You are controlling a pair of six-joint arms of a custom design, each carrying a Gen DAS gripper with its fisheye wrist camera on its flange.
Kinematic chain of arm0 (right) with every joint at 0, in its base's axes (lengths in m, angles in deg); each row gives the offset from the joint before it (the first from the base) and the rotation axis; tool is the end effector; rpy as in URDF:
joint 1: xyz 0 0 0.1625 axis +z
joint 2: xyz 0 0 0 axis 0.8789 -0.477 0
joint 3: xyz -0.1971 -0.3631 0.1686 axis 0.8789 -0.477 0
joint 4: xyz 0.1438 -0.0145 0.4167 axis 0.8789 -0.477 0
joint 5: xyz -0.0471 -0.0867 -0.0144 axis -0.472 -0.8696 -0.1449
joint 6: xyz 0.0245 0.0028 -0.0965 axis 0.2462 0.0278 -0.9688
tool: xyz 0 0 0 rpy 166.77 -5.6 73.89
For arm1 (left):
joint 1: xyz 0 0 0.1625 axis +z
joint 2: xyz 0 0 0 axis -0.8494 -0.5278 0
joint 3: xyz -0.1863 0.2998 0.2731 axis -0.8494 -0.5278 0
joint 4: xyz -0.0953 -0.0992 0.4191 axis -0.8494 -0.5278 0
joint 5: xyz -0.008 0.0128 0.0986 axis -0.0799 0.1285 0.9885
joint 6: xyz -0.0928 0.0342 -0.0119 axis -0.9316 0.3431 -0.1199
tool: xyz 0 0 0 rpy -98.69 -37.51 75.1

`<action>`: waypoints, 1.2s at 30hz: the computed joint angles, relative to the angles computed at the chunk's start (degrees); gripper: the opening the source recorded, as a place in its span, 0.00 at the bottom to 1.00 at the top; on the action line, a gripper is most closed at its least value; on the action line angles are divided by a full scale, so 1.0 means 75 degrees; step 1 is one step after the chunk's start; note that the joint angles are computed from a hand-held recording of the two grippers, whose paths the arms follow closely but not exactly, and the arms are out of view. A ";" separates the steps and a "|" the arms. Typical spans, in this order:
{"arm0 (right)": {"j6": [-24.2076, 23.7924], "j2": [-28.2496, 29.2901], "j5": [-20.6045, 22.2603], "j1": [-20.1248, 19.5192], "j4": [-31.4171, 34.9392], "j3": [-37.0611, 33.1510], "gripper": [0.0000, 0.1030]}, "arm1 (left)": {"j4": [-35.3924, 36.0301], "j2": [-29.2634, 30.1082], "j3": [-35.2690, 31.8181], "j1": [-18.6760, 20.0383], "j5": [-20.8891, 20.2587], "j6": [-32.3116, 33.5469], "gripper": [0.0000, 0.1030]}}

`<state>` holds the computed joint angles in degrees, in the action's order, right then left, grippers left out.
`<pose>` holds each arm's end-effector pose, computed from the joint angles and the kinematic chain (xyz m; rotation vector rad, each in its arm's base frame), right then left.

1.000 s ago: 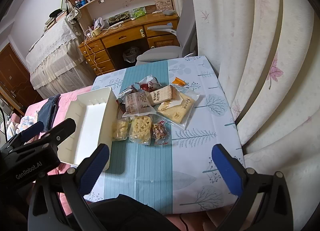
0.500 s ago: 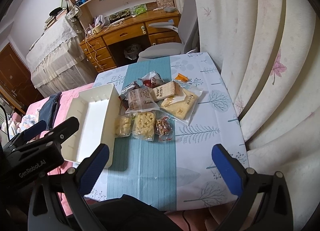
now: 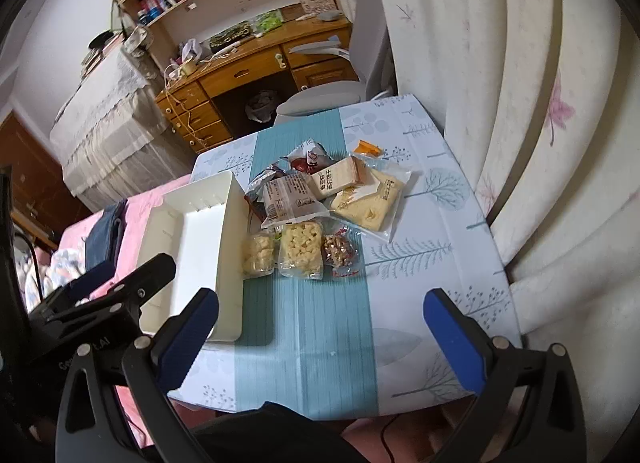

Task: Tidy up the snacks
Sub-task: 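Move both grippers toward the snack pile beside the white tray, then grasp the puffed-grain bag with the left gripper while the right grasps the cream bread packet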

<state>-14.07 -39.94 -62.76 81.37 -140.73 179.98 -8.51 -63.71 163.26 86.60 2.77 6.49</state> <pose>0.5196 -0.3233 0.1982 -0.1436 -2.4135 0.8942 -0.2714 -0.3721 0.4722 0.6150 2.4252 -0.5556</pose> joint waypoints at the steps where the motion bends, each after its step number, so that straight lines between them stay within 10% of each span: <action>1: 0.0121 0.0011 0.0020 -0.0006 0.0018 0.0000 1.00 | -0.0022 0.0014 -0.0006 0.0048 -0.0014 0.0057 0.99; 18: 0.1539 -0.0241 0.0367 -0.0148 -0.0070 0.0446 1.00 | -0.0124 0.0377 -0.0065 0.0690 -0.0810 0.0722 0.99; 36: 0.0161 -0.1248 0.1676 -0.1772 -0.1756 0.1392 1.00 | -0.0425 0.1820 -0.0226 0.1056 -0.0615 -0.0020 0.99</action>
